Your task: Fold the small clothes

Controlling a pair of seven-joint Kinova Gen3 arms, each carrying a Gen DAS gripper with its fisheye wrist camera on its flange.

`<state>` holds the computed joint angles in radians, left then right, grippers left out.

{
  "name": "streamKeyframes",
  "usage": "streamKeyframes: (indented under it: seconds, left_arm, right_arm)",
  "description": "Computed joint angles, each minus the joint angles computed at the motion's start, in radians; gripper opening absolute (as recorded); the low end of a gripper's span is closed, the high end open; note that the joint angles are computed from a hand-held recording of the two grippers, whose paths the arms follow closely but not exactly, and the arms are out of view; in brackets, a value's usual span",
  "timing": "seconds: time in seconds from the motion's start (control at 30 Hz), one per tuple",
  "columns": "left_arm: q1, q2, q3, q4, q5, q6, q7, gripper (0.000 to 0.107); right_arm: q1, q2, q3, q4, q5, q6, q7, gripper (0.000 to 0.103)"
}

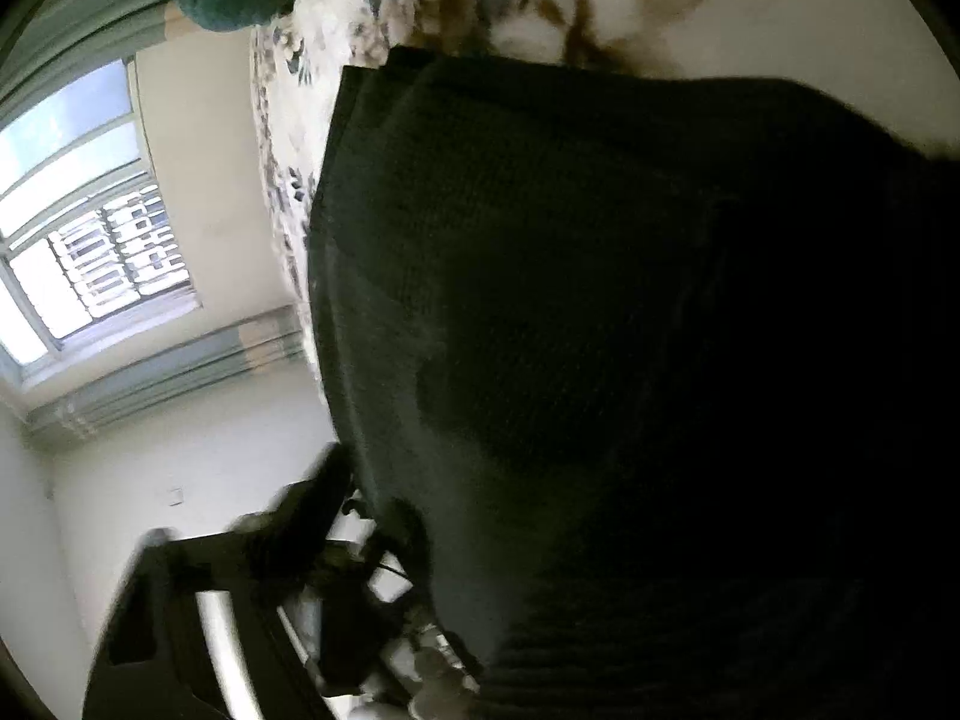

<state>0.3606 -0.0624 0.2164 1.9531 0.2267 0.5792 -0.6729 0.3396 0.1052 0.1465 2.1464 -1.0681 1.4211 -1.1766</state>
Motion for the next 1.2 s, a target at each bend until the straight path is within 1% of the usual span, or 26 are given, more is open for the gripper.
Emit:
streamKeyframes:
  seconds: [0.03,0.07,0.1,0.13,0.17,0.2,0.27,0.33,0.43,0.53,0.57,0.63,0.7,0.73,0.77,0.8,0.83,0.87,0.93,0.97,1.0,1.03,1.07,1.1,1.13,1.2]
  left_arm:
    - [0.01,-0.001,-0.004,-0.006,-0.024,0.003,0.023,0.037]
    - [0.037,-0.012,-0.027,-0.003,-0.033,-0.01,0.044,0.032]
    - [0.059,-0.027,-0.05,0.011,-0.024,-0.036,0.05,0.029]
    - [0.062,-0.038,-0.059,0.016,-0.01,-0.045,0.039,0.028]
    - [0.047,-0.049,-0.05,0.01,0.0,-0.038,0.016,0.028]
    - [0.014,-0.059,-0.024,-0.005,0.007,-0.027,0.0,0.027]
    - [-0.014,-0.068,-0.02,-0.026,0.04,-0.03,-0.046,0.027]
    - [-0.017,-0.069,-0.054,-0.061,0.09,-0.025,-0.112,0.026]
    - [-0.035,-0.044,-0.11,-0.141,0.181,-0.008,-0.234,0.026]
    - [-0.074,0.027,-0.162,-0.275,0.256,0.065,-0.355,0.026]
    - [-0.109,0.056,-0.155,-0.321,0.273,0.088,-0.396,0.026]
    - [-0.201,0.132,-0.108,-0.414,0.295,0.113,-0.477,0.026]
    - [-0.283,0.216,-0.05,-0.506,0.288,0.148,-0.559,0.026]
    - [-0.302,0.262,-0.046,-0.553,0.287,0.171,-0.594,0.026]
    - [-0.303,0.308,-0.058,-0.599,0.291,0.211,-0.616,0.026]
    - [-0.288,0.355,-0.088,-0.644,0.278,0.242,-0.622,0.027]
    - [-0.288,0.401,-0.1,-0.681,0.266,0.27,-0.631,0.027]
    - [-0.3,0.433,-0.093,-0.702,0.259,0.298,-0.633,0.027]
    - [-0.338,0.502,-0.079,-0.708,0.279,0.324,-0.646,0.027]
    - [-0.344,0.521,-0.086,-0.705,0.295,0.342,-0.644,0.029]
    - [-0.35,0.532,-0.088,-0.695,0.304,0.35,-0.64,0.034]
    - [-0.375,0.537,-0.071,-0.667,0.33,0.341,-0.65,0.036]
    - [-0.416,0.526,-0.036,-0.621,0.371,0.316,-0.675,0.039]
    - [-0.437,0.511,-0.019,-0.587,0.4,0.3,-0.69,0.041]
    - [-0.441,0.496,-0.021,-0.564,0.412,0.295,-0.689,0.042]
    - [-0.413,0.469,-0.051,-0.546,0.391,0.305,-0.647,0.046]
  right_arm:
    - [-0.007,-0.013,0.007,-0.001,0.022,-0.007,-0.01,0.033]
    - [0.005,-0.021,0.008,0.0,0.028,0.001,-0.011,0.033]
    - [0.01,-0.036,0.013,0.002,0.03,0.004,-0.016,0.03]
    - [0.008,-0.051,0.014,-0.004,0.036,0.006,-0.026,0.029]
    - [0.004,-0.074,0.014,-0.013,0.037,0.01,-0.038,0.028]
    - [-0.004,-0.096,0.012,-0.029,0.038,0.015,-0.049,0.027]
    - [-0.028,-0.134,0.008,-0.077,0.043,0.028,-0.068,0.025]
    - [-0.054,-0.164,0.006,-0.139,0.039,0.039,-0.102,0.025]
    - [-0.092,-0.176,0.007,-0.239,0.008,0.038,-0.156,0.024]
    - [-0.133,-0.152,-0.004,-0.353,-0.031,0.002,-0.199,0.024]
    - [-0.144,-0.137,-0.01,-0.384,-0.044,-0.016,-0.215,0.024]
    - [-0.167,-0.1,-0.029,-0.44,-0.065,-0.069,-0.238,0.024]
    - [-0.194,-0.048,-0.06,-0.493,-0.077,-0.148,-0.25,0.024]
    - [-0.206,-0.02,-0.075,-0.511,-0.081,-0.188,-0.254,0.024]
    - [-0.21,0.01,-0.095,-0.526,-0.088,-0.222,-0.254,0.024]
    - [-0.218,0.04,-0.105,-0.543,-0.088,-0.25,-0.257,0.024]
    - [-0.244,0.076,-0.105,-0.56,-0.083,-0.29,-0.256,0.024]
    - [-0.252,0.098,-0.122,-0.569,-0.073,-0.326,-0.26,0.024]
    - [-0.253,0.156,-0.181,-0.589,-0.03,-0.396,-0.278,0.024]
    - [-0.241,0.172,-0.219,-0.591,-0.007,-0.423,-0.289,0.024]
    - [-0.242,0.187,-0.238,-0.595,0.025,-0.438,-0.306,0.024]
    - [-0.261,0.216,-0.238,-0.617,0.049,-0.44,-0.326,0.024]
    - [-0.288,0.236,-0.223,-0.642,0.09,-0.425,-0.361,0.025]
    - [-0.317,0.244,-0.189,-0.666,0.13,-0.394,-0.392,0.03]
    - [-0.352,0.246,-0.142,-0.679,0.171,-0.353,-0.407,0.039]
    - [-0.418,0.242,-0.05,-0.705,0.252,-0.277,-0.423,0.049]
